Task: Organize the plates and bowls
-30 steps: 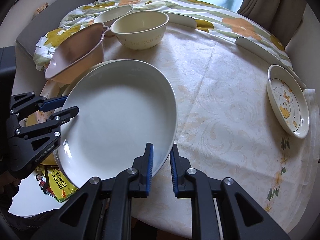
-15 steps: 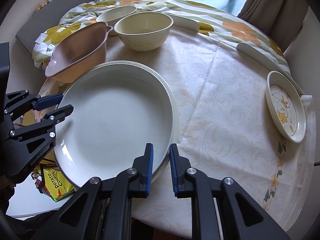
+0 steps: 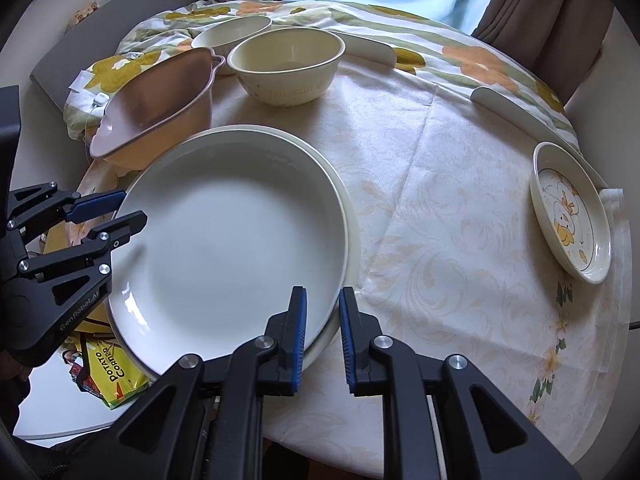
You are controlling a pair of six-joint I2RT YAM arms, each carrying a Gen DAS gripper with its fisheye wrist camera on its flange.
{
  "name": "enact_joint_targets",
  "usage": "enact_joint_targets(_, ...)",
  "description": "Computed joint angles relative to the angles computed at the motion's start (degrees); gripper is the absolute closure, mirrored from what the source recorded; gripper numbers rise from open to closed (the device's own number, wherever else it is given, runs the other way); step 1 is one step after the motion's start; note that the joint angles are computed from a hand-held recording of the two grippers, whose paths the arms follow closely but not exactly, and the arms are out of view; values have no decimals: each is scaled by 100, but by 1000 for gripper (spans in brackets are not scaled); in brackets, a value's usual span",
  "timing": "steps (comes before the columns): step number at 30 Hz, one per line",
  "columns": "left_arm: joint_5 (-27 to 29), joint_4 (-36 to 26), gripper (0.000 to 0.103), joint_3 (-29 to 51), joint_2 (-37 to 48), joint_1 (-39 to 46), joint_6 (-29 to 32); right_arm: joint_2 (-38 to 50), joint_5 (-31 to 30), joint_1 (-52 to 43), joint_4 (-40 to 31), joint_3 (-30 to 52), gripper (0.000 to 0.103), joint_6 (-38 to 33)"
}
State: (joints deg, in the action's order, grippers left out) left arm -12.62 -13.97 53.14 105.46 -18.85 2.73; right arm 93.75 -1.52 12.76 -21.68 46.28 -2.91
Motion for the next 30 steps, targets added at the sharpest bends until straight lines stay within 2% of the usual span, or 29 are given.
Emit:
enact_joint_targets(1, 30, -7, 77, 11, 11, -9, 14, 2, -8, -6, 5, -1, 88, 14)
enact_joint_targets(2, 170, -16, 66, 23, 18, 17, 31, -8, -15, -12, 4, -8, 88, 31)
enact_joint_targets(3, 328, -46, 42, 47, 29, 50, 25, -17, -22, -16, 12, -16, 88, 56)
enact_joint_targets(5, 415, 63, 13, -36, -35, 53, -57, -37, -30, -22, 36, -42, 88, 80)
enact_joint_targets(7, 334, 186, 13, -161, -157, 6, -65, -82, -80, -52, 44, -73, 88, 97)
enact_joint_targets(11, 289, -10, 13, -159, -488, -31, -26, -493, -263, -277, -44, -186, 88, 220)
enact_joint_targets(15, 355, -350, 13, -67, -1246, -117, 84, -1394, -483, -686, -409, -235, 88, 288)
enact_joint_targets(19, 668, -585, 12, 319, -1826, -268, 183, -2294, -744, -1330, -900, -121, 88, 341)
enact_joint_targets(20, 797, -608, 8, 524, -1881, -327, 198, -2541, -825, -1568, -1036, -75, 79, 324)
enact_joint_targets(21, 864, -609, 0, 676, -1879, -382, 192, -2678, -824, -1719, -1097, -32, 67, 336)
enact_joint_targets(22, 973, -580, 0, 875, -1835, -452, 189, -2824, -835, -1892, -1160, 1, 30, 339)
enact_joint_targets(23, 1194, -578, 0, 1125, -1746, -511, 214, -2967, -894, -2086, -1215, 36, 11, 327)
enact_joint_targets(26, 1669, -812, 0, 1943, -1259, -638, 288, -3315, -995, -2760, -1418, 169, 11, 238)
enact_joint_targets(30, 2191, -1172, 0, 3224, -288, -900, 350, -3119, -1129, -3593, -1724, 547, 11, 119)
